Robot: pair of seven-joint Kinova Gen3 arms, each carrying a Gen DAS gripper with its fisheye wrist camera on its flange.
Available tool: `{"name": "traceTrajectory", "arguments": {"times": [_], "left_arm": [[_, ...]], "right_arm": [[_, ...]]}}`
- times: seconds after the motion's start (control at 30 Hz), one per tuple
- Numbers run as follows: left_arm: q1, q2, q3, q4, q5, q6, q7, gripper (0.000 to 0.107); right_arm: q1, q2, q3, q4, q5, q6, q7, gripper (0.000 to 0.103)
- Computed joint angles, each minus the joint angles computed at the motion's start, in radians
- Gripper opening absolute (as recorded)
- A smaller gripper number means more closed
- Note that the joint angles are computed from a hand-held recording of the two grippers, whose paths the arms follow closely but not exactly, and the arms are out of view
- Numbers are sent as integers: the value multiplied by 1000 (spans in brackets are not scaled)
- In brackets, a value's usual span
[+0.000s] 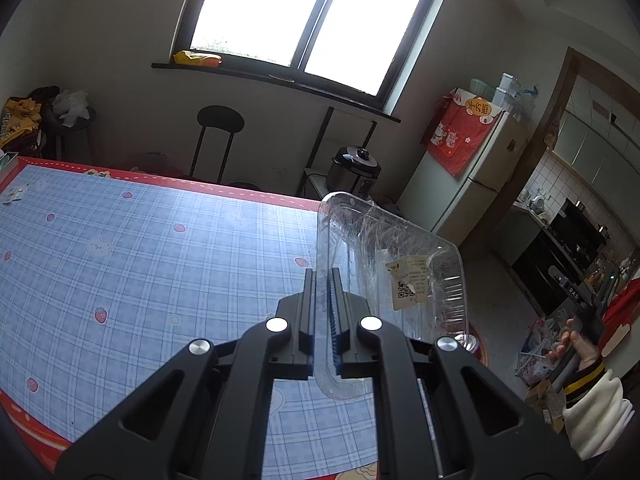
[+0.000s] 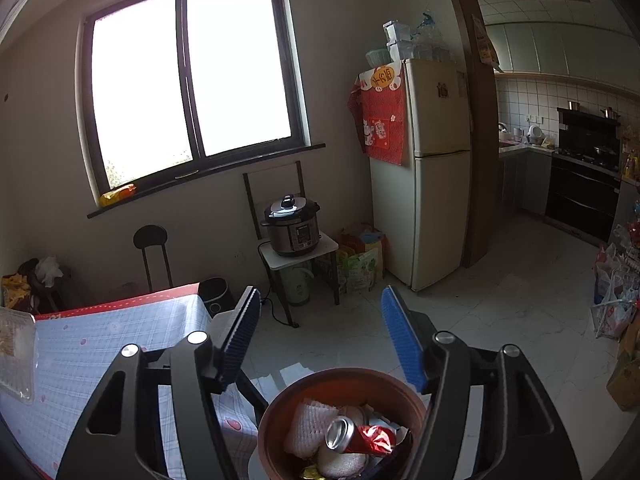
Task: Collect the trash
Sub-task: 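Carry the clear plastic tray over the bin and open the left tool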
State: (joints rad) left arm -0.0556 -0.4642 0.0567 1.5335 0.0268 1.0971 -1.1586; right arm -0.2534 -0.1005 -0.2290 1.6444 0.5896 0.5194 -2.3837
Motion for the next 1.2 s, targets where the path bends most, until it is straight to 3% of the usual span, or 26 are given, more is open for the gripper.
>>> {"name": "traceTrajectory", "arguments": {"times": [0.1, 0.13, 0.4, 0.57, 0.77, 1.03, 1.07, 1.1, 1.17, 1.2], "left_arm": [[21, 34, 10, -9, 12, -18, -13, 10], [30, 47, 13, -12, 18, -26, -19, 10], [114, 189, 69, -64, 51, -111, -59, 10], [171, 321, 131, -124, 19, -165, -23, 10], [289, 519, 145, -265, -5, -197, -14, 10], [453, 758, 119, -532, -60, -152, -37, 12], [456, 787, 124, -569, -39, -140, -64, 26], [456, 813, 131, -603, -18, -133, -91, 52], [477, 828, 117, -617, -3, -163, -110, 74], [484, 828, 113, -614, 2, -184, -120, 78]], "right_arm": [[24, -38, -34, 27, 89, 18, -84, 96], [34, -48, -46, 29, 103, 31, -95, 98], [77, -147, -28, 53, -18, 124, 11, 98], [141, -240, -29, 98, -87, 195, 69, 98], [251, -372, -36, 162, -150, 290, 105, 98], [373, -471, -6, 211, -225, 378, 149, 98], [384, -478, -3, 216, -229, 379, 153, 98], [392, -485, -2, 221, -235, 380, 157, 98], [403, -495, 6, 227, -249, 380, 167, 98], [406, -497, 8, 229, -256, 380, 172, 98]]}}
